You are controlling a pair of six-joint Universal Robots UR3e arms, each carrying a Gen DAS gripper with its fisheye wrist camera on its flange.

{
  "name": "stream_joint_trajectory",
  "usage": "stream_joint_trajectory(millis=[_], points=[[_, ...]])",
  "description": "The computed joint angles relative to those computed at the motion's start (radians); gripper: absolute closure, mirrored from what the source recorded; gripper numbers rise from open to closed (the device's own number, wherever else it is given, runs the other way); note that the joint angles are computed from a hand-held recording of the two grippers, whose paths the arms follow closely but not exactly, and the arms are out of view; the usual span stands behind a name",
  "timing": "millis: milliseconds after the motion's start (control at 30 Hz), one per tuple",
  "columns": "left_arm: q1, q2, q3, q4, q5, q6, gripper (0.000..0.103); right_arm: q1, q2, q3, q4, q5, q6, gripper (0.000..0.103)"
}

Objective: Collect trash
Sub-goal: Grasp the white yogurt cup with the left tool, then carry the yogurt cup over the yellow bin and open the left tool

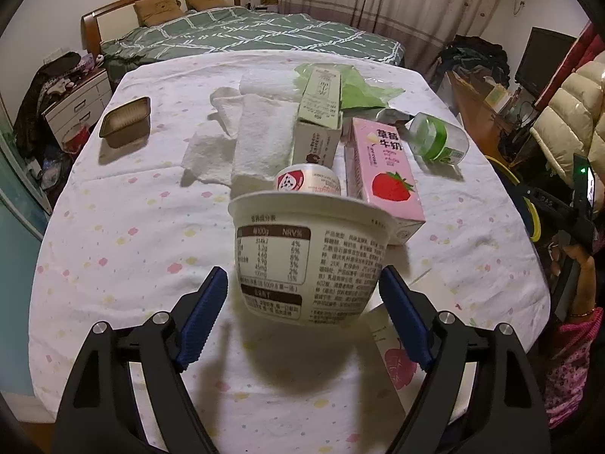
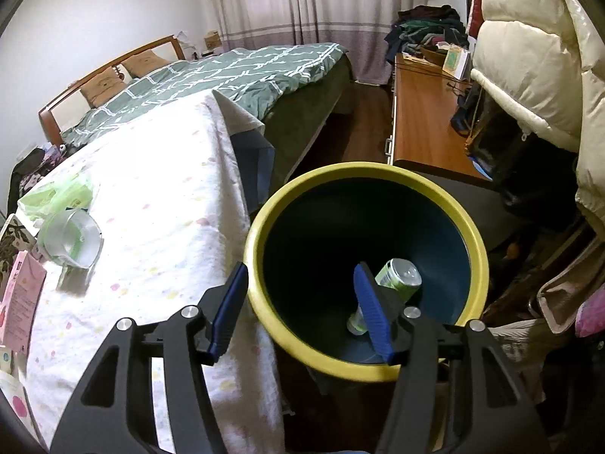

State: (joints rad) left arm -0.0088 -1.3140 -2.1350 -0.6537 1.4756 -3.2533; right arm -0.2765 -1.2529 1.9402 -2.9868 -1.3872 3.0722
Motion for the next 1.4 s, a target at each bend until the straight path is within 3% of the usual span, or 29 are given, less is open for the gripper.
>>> stream_joint_trajectory(millis=[200, 300, 400, 667, 800, 1200, 1400], points=[[0.013, 0.002, -0.048, 0.066, -0.014, 0.006, 0.02, 0.009, -0.015, 0.016, -0.003, 0.011, -0.006, 0.045], [0.012, 0.001, -0.068, 0.112, -0.022, 0.021, 0.026, 0.011, -0.021, 0.022, -0.004, 0.018, -0.007, 0.045], [-0.002, 0.012, -0.061, 0.121, 0.011, 0.016, 0.027, 0.004, -0.038, 0.039, -0.008, 0.033, -0.01, 0.045], [-0.02, 0.043, 0.098, -0.026, 0.063, 0.067, 0.028, -0.007, -0.063, 0.045, -0.004, 0.064, -0.01, 0.045], [0.0, 0.041, 0.158, -0.062, 0.034, 0.082, 0.029, -0.013, -0.076, 0.063, -0.005, 0.075, -0.015, 0.045], [-0.078, -0.025, 0.247, -0.041, 0.063, 0.055, 0.029, -0.077, -0.153, 0.131, -0.018, 0.145, -0.034, 0.046], [-0.19, -0.167, 0.413, -0.04, 0.098, 0.046, 0.029, -0.158, -0.247, 0.204, -0.013, 0.211, -0.069, 0.045]])
